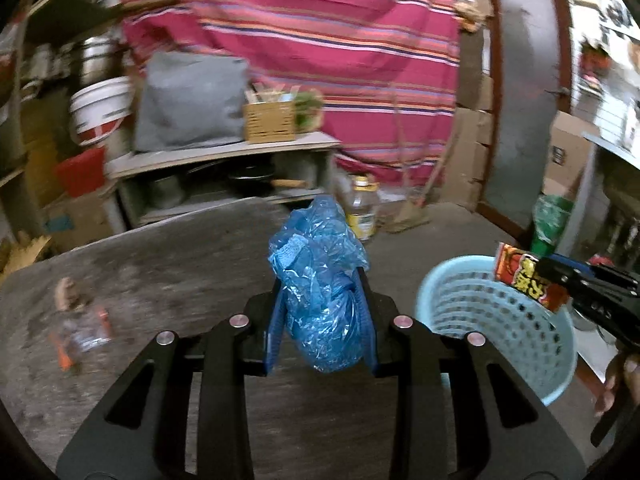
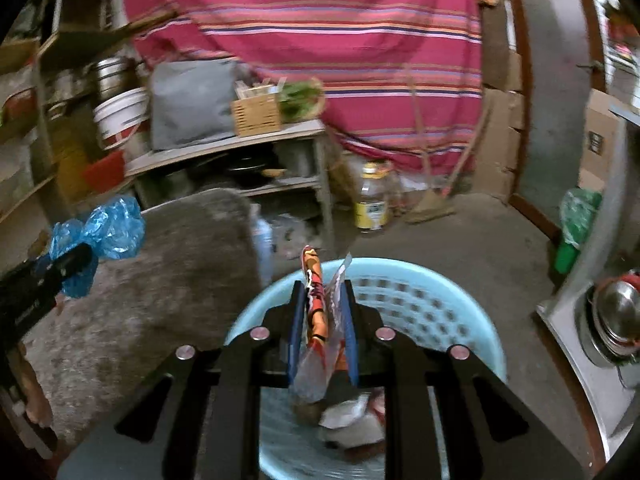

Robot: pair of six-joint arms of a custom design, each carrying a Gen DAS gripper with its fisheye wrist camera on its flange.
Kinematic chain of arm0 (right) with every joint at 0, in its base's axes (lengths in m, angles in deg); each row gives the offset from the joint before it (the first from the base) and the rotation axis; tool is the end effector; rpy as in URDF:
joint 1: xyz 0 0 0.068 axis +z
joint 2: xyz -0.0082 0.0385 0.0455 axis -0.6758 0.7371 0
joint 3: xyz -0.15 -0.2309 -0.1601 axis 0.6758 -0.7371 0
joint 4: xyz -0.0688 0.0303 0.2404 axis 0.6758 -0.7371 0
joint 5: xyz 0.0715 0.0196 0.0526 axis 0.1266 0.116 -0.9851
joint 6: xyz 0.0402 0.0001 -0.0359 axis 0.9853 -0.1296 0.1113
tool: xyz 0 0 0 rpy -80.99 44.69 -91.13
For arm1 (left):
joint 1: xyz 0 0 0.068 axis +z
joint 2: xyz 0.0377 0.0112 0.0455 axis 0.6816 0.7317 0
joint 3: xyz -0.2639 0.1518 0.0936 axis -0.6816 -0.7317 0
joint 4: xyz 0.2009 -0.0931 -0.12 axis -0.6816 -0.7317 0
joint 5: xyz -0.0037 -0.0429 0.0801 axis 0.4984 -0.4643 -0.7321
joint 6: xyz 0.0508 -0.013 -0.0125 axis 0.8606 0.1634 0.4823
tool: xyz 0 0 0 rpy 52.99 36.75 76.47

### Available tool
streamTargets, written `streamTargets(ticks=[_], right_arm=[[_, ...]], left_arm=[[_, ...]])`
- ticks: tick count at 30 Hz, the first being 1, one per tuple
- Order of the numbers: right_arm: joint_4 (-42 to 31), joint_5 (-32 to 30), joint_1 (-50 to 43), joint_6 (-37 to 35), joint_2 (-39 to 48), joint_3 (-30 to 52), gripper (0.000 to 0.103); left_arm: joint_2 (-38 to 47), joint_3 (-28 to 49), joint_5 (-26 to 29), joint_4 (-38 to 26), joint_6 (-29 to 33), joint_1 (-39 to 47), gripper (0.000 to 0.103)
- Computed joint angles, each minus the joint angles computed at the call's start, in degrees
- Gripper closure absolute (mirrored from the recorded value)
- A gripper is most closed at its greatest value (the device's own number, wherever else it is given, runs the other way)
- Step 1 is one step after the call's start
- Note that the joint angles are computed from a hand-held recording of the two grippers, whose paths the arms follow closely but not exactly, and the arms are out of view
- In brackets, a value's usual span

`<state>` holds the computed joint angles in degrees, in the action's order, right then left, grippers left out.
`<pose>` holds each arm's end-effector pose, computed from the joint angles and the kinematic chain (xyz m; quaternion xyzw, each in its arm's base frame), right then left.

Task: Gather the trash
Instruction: 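Open both grippers over the basket to drop the bag and wrapper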

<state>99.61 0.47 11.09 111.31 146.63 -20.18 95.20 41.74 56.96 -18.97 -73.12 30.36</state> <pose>0.1947 0.2182 0.0852 0.1583 0.8632 -0.0140 0.4792 0.2557 -0.0648 0.1063 0.1991 0.8373 -0.1145 0.4961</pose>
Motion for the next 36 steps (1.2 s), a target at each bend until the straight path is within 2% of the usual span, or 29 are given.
streamTargets(ticks=[3, 9, 17, 19, 22, 24, 27, 32, 36], right_arm=[[3.97, -0.99, -1.87, 0.67, -0.84, -4.37, 0.084], [4.12, -1.15, -3.23, 2.09, -0.57, -6.48, 0.084], [10.53, -2.83, -5.63, 2.99, 0.49, -11.34, 0.084], [11.1, -2.97, -5.83, 2.7, 0.63, -11.56, 0.084], [11.21, -3.04, -5.9, 2.74, 0.55, -11.67, 0.084], [11.42, -3.24, -6.02, 2.81, 0.91, -11.66, 0.084], [11.25, -4.0, -6.48, 2.45, 1.79, -10.69, 0.084], [9.3, -5.52, -6.66, 0.29, 3.48, -6.9, 0.084], [3.95, -6.39, -6.55, 0.11, 4.7, -2.27, 0.083]], left_arm=[[1.28, 0.02, -4.03, 1.57, -1.5, -7.32, 0.072], [4.4, 2.83, -9.75, 1.08, -4.21, -17.48, 0.072], [8.92, 10.0, -10.21, -5.04, -6.09, -22.2, 0.071], [9.89, 11.05, -10.66, -5.53, -6.17, -22.93, 0.066], [10.44, 11.21, -11.02, -5.25, -6.14, -23.33, 0.048], [10.22, 10.41, -11.25, -4.22, -6.2, -23.1, 0.033], [9.15, 8.58, -10.79, -2.39, -6.53, -21.51, 0.02], [6.55, 5.37, -10.33, -0.66, -5.55, -16.56, 0.007], [3.85, 2.36, -7.58, 0.56, -3.56, -9.28, 0.006]])
